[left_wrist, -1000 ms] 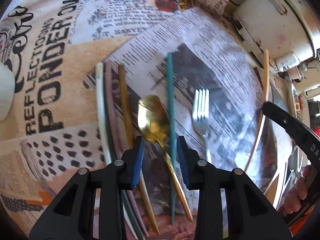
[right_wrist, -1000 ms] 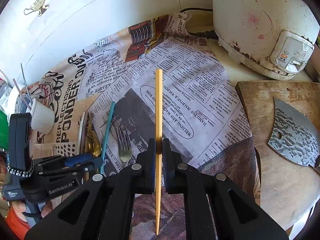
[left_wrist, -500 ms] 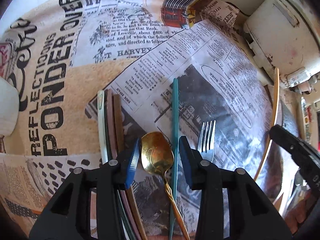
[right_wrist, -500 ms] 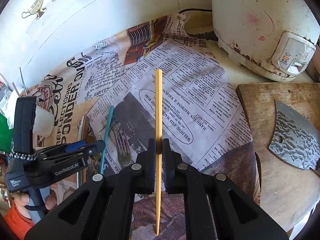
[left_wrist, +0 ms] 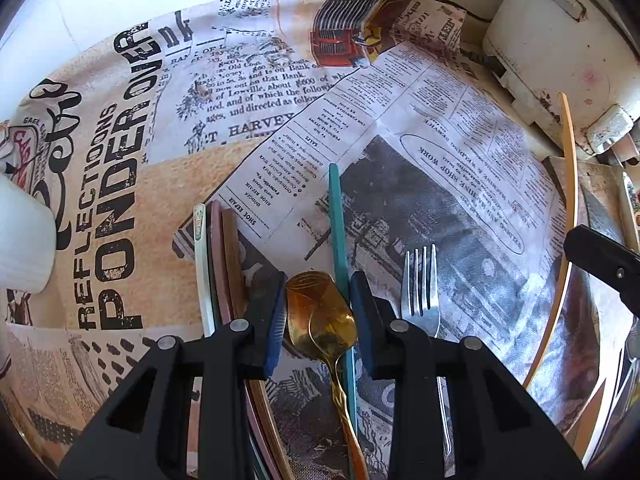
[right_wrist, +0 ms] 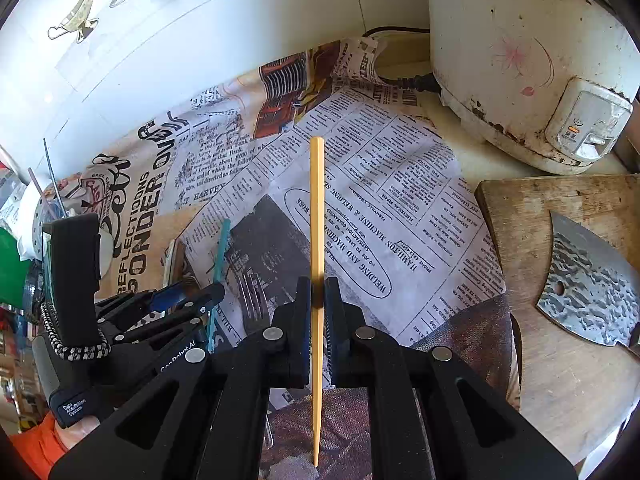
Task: Organize utensils
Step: 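Grasp the gold spoon with the left gripper while the right holds the yellow chopstick, then carry the gold spoon with the left while the right carries the yellow chopstick toward the cup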
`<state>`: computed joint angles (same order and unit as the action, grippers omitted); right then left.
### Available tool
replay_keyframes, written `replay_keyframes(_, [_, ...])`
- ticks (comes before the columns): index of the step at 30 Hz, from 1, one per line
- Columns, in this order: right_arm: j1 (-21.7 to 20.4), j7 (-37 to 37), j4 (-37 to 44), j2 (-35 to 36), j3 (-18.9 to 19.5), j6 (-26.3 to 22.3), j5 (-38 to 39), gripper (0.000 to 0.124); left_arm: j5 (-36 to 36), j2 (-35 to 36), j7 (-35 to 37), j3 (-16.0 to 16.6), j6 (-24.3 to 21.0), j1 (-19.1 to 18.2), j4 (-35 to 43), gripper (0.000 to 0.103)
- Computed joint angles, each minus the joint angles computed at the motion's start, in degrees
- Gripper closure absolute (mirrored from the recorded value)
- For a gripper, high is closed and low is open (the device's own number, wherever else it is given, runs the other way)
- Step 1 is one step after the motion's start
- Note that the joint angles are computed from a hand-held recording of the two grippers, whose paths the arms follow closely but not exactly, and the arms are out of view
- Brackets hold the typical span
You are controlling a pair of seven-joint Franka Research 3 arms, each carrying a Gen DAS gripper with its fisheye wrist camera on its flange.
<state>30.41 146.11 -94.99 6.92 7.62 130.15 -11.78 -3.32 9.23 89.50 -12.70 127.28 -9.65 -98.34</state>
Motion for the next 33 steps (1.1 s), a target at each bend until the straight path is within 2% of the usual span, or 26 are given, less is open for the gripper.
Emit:
replay_keyframes(4, [0.32, 0.6, 0.17, -0.37, 0.12, -0.06, -1.22, 0.118, -3.76, 0.36, 2.1, -0.11, -0.85, 1.17, 0.99, 0.075])
replay_keyframes(13, [1.52, 1.85, 2.56, -0.28, 0.51, -0.54, -5.51, 0.118, -11.33, -6.12, 7.56, 0.9, 0.34, 2.48, -2.7, 0.076])
replay_keyframes(18, [2.55, 1.95, 5.28, 0.6, 0.63, -1.12, -7.79, 0.118, -14.4, -9.93, 10.07, 2.19, 0.73, 2.45, -4.55, 0.079])
replay_keyframes(33, [6.94, 0.71, 14.66, 4.47, -0.18, -3.32, -12.78, 0.118, -20.75, -18.88, 16.43, 6.54, 1.93, 1.85, -9.75, 0.08])
